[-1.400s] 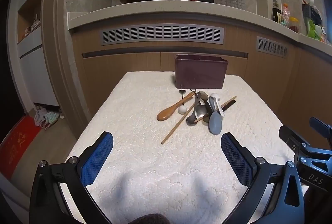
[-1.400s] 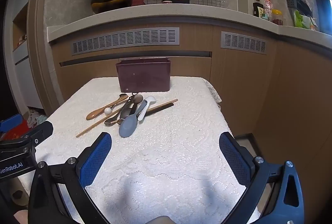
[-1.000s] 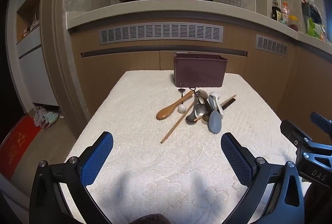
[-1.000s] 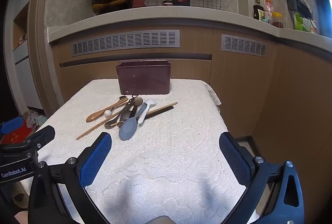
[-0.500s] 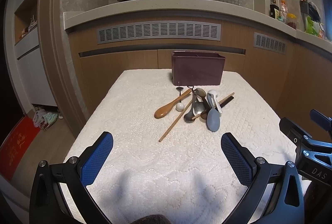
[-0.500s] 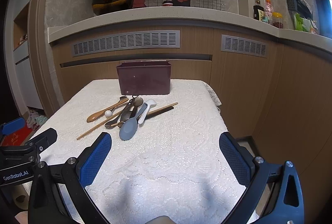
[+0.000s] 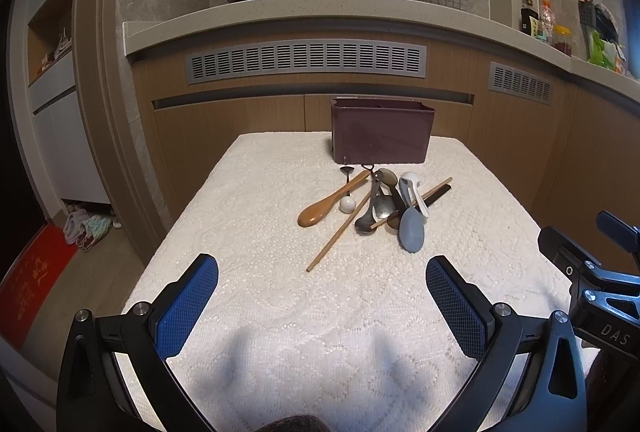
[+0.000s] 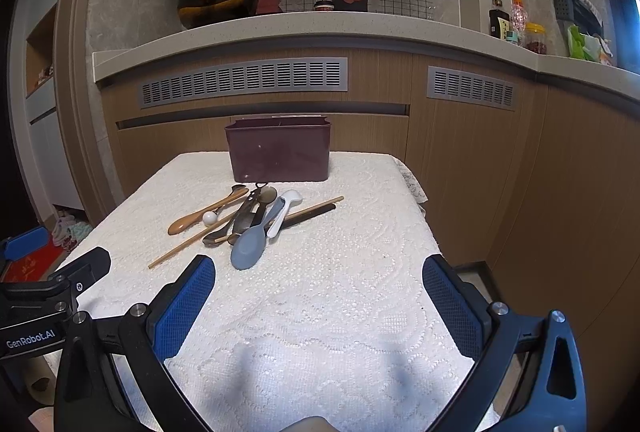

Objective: Organize utensils

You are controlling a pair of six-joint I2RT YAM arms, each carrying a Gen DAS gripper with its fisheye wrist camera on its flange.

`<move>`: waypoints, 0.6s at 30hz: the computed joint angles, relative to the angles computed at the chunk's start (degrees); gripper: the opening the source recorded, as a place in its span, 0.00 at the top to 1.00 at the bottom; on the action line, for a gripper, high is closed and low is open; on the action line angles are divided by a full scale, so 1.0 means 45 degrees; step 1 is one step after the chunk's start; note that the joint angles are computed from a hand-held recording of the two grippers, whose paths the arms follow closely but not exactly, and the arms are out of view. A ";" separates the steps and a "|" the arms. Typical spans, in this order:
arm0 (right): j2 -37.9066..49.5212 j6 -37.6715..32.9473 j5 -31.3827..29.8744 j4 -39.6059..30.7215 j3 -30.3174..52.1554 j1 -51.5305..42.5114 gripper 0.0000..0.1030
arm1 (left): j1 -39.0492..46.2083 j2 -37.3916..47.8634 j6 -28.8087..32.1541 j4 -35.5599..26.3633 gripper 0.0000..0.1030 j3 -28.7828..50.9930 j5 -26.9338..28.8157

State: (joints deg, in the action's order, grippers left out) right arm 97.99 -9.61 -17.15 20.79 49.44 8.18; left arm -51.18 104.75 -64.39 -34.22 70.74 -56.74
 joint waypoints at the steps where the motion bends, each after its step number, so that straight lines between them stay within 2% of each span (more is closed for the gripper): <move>1: 0.0005 0.0006 0.0004 0.0004 -0.0004 0.0008 0.00 | -0.0027 0.0022 -0.0065 -0.0061 0.00 0.0026 -0.0014; 7: 0.0013 -0.0020 0.0022 0.0024 -0.0025 0.0015 0.00 | 0.0049 -0.0071 0.0091 0.0067 0.00 -0.0067 0.0046; 18: 0.0022 -0.0041 0.0015 -0.0093 0.0032 -0.0015 0.00 | -0.0241 0.0105 -0.0398 -0.0377 0.00 0.0104 -0.0015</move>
